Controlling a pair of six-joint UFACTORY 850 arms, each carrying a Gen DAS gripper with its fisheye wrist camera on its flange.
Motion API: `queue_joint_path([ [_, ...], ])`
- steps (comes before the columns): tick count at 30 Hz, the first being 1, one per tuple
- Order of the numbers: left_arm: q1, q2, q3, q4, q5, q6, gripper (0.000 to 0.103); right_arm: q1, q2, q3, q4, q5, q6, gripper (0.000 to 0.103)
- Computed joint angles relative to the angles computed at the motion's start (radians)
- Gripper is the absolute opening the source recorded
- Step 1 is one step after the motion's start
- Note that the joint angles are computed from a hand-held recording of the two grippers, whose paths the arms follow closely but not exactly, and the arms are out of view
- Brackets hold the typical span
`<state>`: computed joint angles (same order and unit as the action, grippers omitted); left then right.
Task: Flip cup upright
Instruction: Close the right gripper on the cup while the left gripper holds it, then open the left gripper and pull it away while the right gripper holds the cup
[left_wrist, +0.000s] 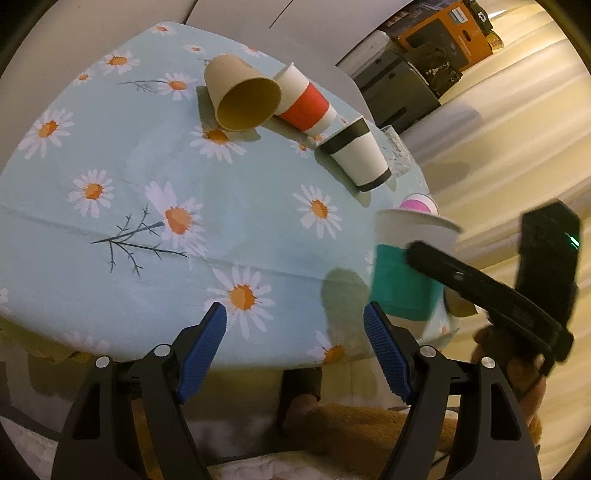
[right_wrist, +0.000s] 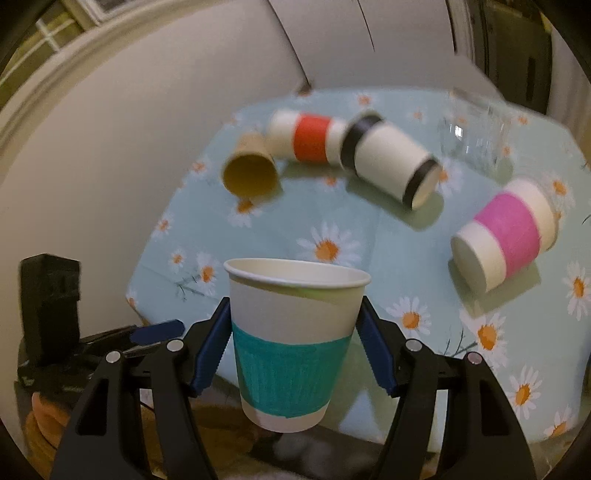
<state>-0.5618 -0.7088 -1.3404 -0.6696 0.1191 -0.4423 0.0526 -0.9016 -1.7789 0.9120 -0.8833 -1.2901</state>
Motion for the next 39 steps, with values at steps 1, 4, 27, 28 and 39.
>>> queue_joint_path([
  [1, -0.001, -0.001, -0.001, -0.025, 0.001, 0.027, 0.075, -0.005, 0.017, 0.029, 0.041, 0.010, -0.048, 0.067],
  [4, 0.000, 0.001, 0.002, -0.073, 0.007, 0.074, 0.075, -0.024, 0.092, 0.163, 0.238, 0.058, -0.274, 0.067],
  [27, 0.011, 0.028, 0.066, 0.116, 0.072, -0.182, 0.075, 0.010, 0.179, 0.569, 1.543, 0.114, -1.502, 0.067],
  [28, 0.010, 0.030, 0.067, 0.081, 0.073, -0.145, 0.075, 0.012, 0.171, 0.567, 1.569, 0.111, -1.518, 0.067],
  [39, 0.010, 0.038, 0.085, 0.074, 0.087, -0.145, 0.075, 0.033, 0.140, 0.595, 1.739, -0.007, -1.712, 0.067],
])
